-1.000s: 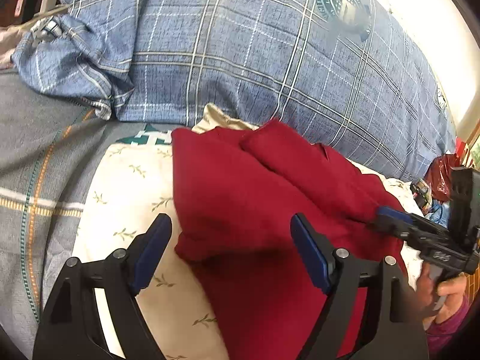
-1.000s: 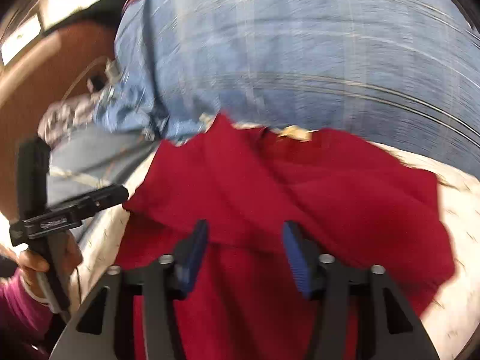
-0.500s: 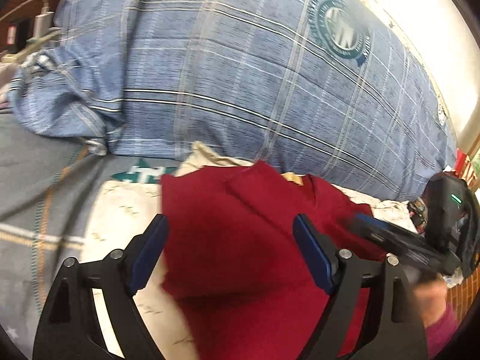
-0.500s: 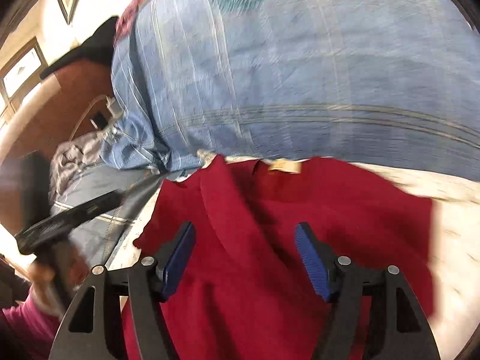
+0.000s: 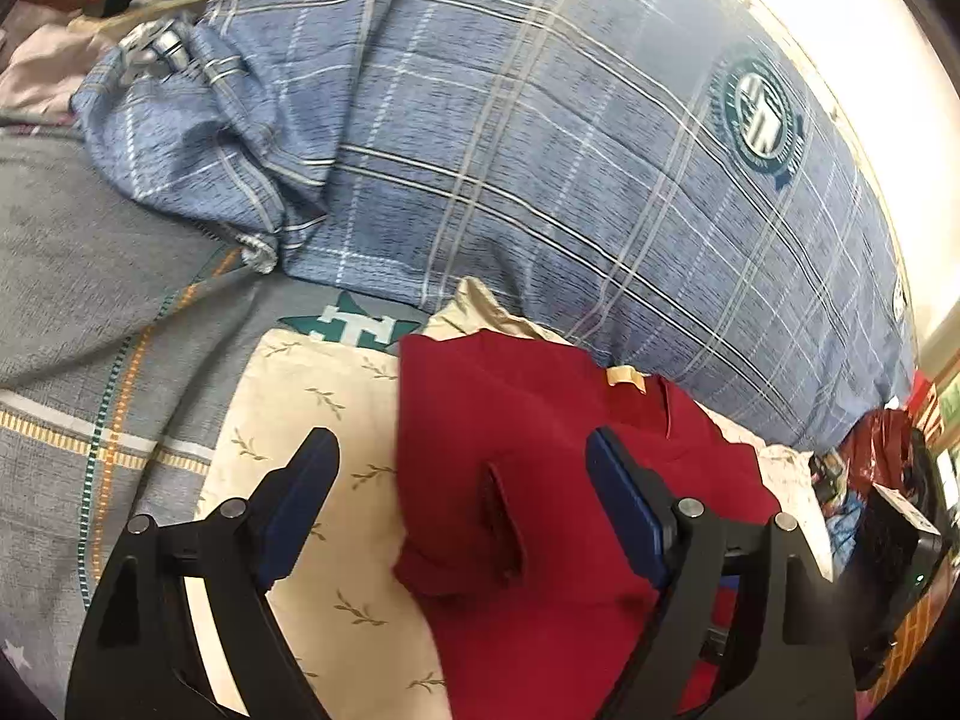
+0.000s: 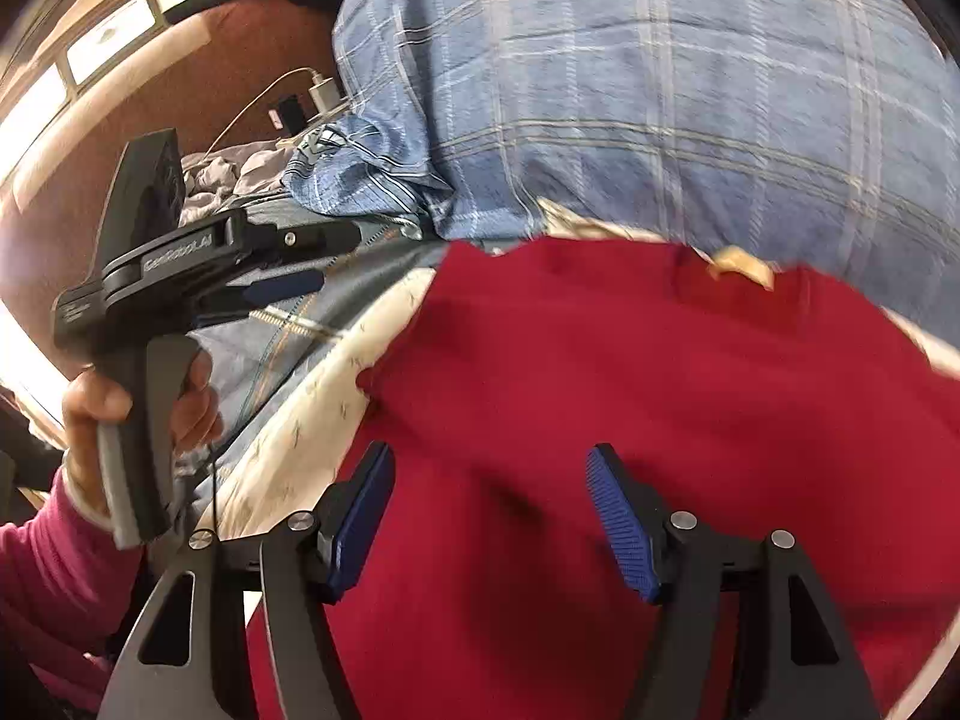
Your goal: Fold small clothes
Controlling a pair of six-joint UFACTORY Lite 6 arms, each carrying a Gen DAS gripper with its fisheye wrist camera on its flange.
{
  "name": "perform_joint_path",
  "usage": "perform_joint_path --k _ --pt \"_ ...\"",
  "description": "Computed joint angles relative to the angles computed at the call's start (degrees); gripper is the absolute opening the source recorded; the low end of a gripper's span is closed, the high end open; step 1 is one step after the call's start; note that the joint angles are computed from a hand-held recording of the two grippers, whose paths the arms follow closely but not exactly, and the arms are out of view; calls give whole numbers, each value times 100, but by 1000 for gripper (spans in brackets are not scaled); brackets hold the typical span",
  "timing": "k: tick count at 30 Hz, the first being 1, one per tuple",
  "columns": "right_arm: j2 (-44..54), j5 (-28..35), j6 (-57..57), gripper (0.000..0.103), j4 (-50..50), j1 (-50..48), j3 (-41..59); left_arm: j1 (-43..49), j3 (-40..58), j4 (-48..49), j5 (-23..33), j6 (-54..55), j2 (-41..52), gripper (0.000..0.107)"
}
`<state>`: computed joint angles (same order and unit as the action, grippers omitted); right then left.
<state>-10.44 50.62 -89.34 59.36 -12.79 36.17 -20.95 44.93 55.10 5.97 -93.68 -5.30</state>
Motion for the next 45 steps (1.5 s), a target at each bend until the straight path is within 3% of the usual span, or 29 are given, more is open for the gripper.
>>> perform_joint_path --k 5,9,10,11,13,15,19,25,28,32,34,36,38,41,43,45 --pt "-198 1074 -446 71 -408 -2164 246 -569 545 -245 526 479 622 85" --pt "482 1122 -677 72 -526 -3412 1017 -896 1204 -929 772 1443 1520 84" --pt "679 1015 -659 72 -527 -3573 1197 -944 1444 -1302 827 1892 1789 80" --pt "899 867 -573 72 -516 -3697 1411 -958 1619 -1642 863 2256 1939 51" --pt "1426 743 -335 73 -462 -3876 1874 -1032 1999 -1846 1149 2595 2158 19" --pt "1973 700 100 74 -459 -3913 2375 -1104 2220 -1542 1246 2487 2158 15" --pt "3048 628 927 75 -450 -3403 3294 -1151 2850 -1966 1548 3296 2244 4" --pt "5264 1062 3015 74 -715 -2610 5634 -981 2792 -1522 1614 2997 1827 1" --pt "5062 302 2799 11 -703 -2276 5468 -855 2374 -828 1601 2232 1602 1" --pt "3951 -531 1304 11 230 -2198 4328 -645 1985 -995 1308 2280 1677 1" --pt "3660 -1627 757 10 415 -1834 3886 -595 1891 -1141 1142 2281 1802 1" --pt "3818 -2441 894 10 -24 -1575 3840 -634 1796 -1183 1092 2237 1806 3" --pt "3934 -2363 1512 19 -510 -1587 3956 -726 1545 -826 1079 1847 1624 17" --pt "3273 -1885 1390 32 -250 -1976 3595 -816 1261 -358 1056 1286 1362 42" --pt "2744 -1136 1006 36 -14 -2232 3271 -860 1167 54 964 683 1339 43" --pt "2358 -804 825 33 -270 -2167 2921 -903 1245 -65 948 706 1536 43"
